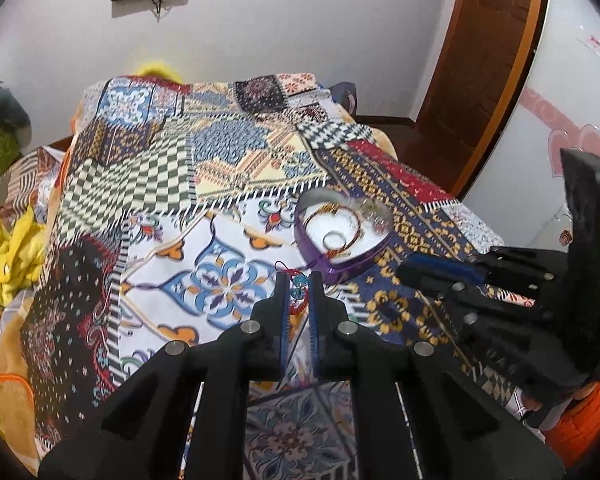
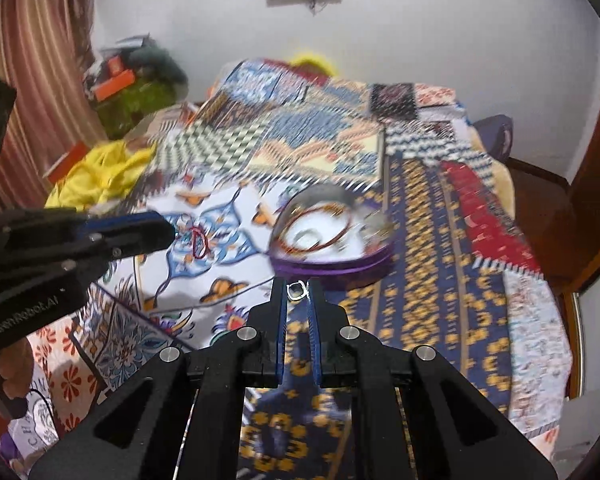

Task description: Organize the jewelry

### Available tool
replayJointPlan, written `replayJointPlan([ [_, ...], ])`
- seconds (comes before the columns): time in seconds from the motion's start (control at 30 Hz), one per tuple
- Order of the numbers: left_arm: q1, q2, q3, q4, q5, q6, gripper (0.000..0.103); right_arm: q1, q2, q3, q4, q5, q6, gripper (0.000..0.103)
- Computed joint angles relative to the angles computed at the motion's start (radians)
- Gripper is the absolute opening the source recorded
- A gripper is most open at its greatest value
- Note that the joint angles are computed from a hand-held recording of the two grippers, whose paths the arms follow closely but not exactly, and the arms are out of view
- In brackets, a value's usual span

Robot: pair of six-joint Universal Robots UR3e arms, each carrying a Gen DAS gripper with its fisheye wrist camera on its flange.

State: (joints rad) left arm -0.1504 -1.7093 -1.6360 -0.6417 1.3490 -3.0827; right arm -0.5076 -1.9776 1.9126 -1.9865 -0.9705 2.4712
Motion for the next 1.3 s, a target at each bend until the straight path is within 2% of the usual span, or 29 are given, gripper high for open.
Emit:
replayJointPlan([
  [0.2, -0.036, -0.059, 0.095, -0.013, 0.018, -0.009, 0.007, -0.086, -0.023, -0.036, 0.035, 0.065, -0.018, 0.009],
  [0.5, -0.062, -0.142, 0.245, -0.033, 0.011, -0.013, 0.007, -0.124, -0.004, -0.074, 0.009, 0.11, -0.008, 0.009],
  [0.8, -0.064, -0.258, 0.421, -0.08, -0.013, -0.015, 0.007, -0.056, 0.097, -0.102, -0.103, 0.076, 0.054, 0.009],
  [1.03, -0.061, -0.402, 0.577, -0.187, -0.042, -0.002, 0.007, 0.018, 0.206, -0.12, -0.164, 0.001, 0.085, 0.009],
  [1.3, -0.058, -0.461, 0.606, -0.22, -0.046, -0.012, 0.007, 0.053, 0.261, -0.123, -0.18, -0.043, 0.074, 0.009],
])
